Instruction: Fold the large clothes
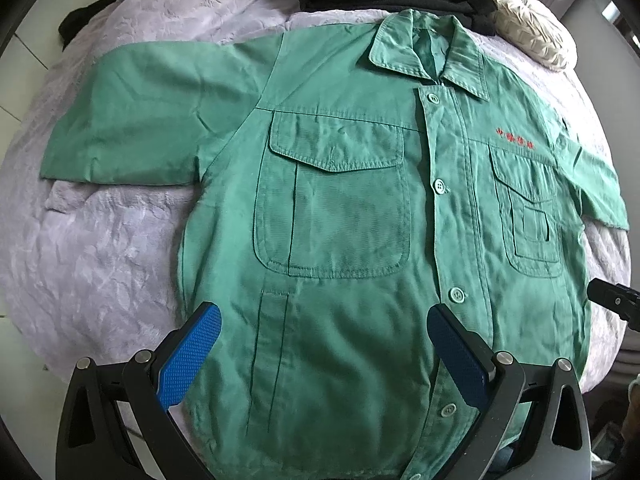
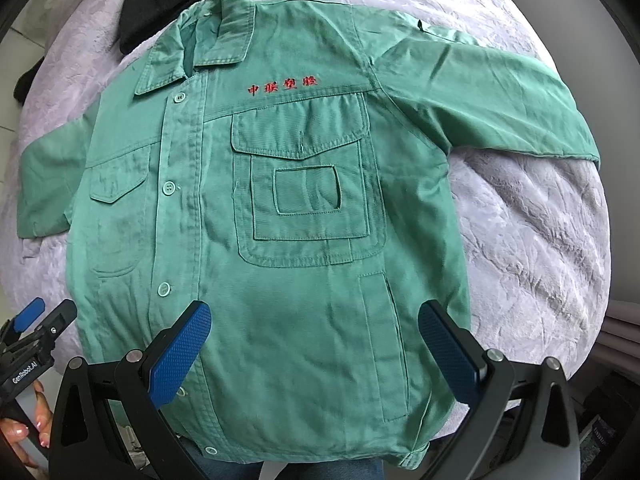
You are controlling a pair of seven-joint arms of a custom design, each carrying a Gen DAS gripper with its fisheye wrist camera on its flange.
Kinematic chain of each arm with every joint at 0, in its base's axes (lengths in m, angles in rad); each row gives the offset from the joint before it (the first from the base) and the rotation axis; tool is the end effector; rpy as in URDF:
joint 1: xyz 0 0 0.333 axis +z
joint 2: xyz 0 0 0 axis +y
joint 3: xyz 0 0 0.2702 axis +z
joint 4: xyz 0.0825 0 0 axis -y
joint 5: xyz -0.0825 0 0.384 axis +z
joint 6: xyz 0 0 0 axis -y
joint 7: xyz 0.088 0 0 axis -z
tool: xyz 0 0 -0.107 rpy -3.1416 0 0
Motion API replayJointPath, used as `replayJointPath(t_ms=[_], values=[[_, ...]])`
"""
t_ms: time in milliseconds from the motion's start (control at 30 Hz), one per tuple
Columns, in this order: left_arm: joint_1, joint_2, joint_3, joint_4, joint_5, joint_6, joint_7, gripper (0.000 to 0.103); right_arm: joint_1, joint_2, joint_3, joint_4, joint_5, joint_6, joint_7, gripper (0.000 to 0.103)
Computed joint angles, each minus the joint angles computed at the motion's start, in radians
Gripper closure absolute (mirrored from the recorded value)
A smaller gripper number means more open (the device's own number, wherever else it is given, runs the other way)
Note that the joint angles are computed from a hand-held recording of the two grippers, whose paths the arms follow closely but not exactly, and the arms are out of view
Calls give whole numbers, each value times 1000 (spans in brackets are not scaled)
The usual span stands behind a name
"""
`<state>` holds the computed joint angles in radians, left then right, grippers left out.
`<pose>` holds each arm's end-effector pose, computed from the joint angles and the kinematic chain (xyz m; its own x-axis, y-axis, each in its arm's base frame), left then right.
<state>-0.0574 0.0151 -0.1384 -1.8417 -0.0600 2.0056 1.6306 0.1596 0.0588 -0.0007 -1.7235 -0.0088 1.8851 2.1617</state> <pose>0.5694 -0.1163 0.4802 -0.2355 -0.9705 0.0507 -0.9624 0.2257 -0.1509 0.5822 0.0926 0.5005 -0.4140 -0.9089 -0.0500 -0.9045 0.4170 -0.0900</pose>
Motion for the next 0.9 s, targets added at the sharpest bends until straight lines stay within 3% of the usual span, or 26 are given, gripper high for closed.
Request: replayJointPath(t_ms=[167,333,533,767,900], values=[[45,47,28,20,-96,67,49,0,9,23,5,18,-1,20,-10,0],[120,142,57,85,-125,191,36,0,32,74,15,58,6,57,-36,0],[226,358,69,276,-142,282,-55,0,73,178,25,142,25,93,-60,0],[350,607,-22,525,-277,249,-61,0,114,320,30,285,74,85,-91,0],[397,630,-72,535,-372,352,-27,3,129,376,29,346,93,90,-109,0]])
